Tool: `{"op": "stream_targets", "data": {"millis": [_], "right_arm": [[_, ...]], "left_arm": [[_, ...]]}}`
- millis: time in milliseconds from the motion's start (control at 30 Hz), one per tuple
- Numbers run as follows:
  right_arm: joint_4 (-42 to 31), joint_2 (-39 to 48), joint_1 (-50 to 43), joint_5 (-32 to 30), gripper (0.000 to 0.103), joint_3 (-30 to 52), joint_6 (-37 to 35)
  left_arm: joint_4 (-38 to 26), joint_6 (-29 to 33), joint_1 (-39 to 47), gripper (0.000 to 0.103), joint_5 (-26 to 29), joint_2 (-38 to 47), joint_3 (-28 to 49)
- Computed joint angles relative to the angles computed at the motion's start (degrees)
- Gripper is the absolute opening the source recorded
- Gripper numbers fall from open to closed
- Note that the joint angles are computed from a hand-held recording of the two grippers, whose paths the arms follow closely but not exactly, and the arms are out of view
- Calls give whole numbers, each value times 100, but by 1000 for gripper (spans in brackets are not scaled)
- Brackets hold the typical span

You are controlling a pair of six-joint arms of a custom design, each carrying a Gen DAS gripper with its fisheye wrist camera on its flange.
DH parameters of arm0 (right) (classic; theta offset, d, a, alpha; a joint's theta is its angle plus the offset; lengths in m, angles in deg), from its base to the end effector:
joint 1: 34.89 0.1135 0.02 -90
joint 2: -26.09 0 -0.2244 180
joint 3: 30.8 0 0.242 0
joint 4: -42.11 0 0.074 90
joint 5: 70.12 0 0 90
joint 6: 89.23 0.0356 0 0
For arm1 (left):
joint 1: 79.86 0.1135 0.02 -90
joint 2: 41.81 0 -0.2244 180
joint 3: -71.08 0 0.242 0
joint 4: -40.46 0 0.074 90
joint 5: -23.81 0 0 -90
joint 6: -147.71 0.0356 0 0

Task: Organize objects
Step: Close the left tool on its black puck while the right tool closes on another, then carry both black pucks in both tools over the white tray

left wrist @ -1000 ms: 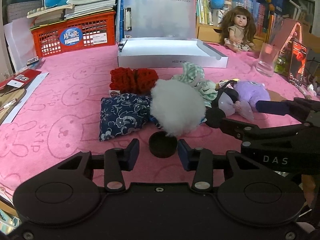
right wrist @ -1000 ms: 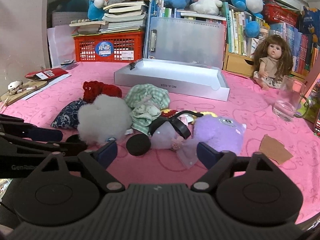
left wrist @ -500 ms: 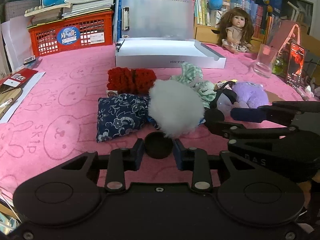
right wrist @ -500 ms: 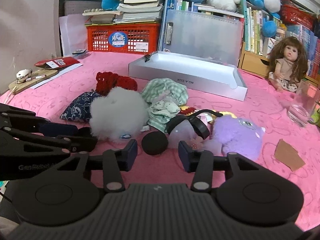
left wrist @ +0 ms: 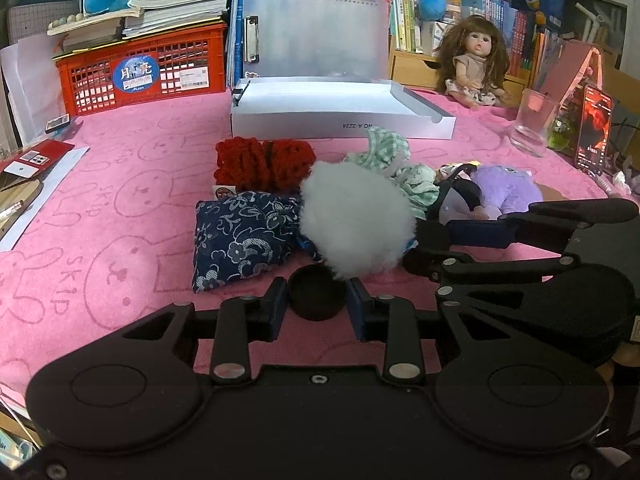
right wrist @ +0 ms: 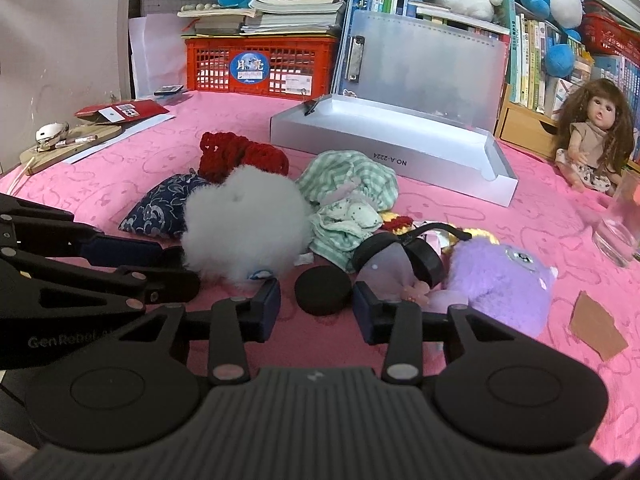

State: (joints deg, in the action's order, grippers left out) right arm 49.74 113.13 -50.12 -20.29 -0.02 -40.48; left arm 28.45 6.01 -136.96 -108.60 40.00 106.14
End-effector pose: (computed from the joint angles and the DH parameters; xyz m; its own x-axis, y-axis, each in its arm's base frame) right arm 0.2084 -0.0329 0.0604 -0.4055 -0.4118 -0.8161 -0.6358 0.7685 -0.0718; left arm 0.1320 -0.1598 0.0736 -0.6252 -0.1003 -0.7740 -0.0980 0.9939 -0.0496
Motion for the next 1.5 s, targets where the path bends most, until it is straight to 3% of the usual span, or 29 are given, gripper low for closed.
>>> {"op": "stream_targets", "data": {"millis": [133,233,733,1167,1500], "right_arm": [[63,64,25,-5,46,21,-6],[99,32,50,22,37,-6,40],[-234,-563,-354,-280,37,-183,69],[-754,-888,-649,-339,37,52,580],[-676,-849,-707,-269,37,82,819]], "left_arm": [[39,26,19,31,9,5,-8],[81,18,53,30,30,-27,-27],[-446,-295,-248,30,-185,-346,119],[-633,12,-193,30,-285,-739,321],[-407,372,-39,30,-227,-667,453]]}}
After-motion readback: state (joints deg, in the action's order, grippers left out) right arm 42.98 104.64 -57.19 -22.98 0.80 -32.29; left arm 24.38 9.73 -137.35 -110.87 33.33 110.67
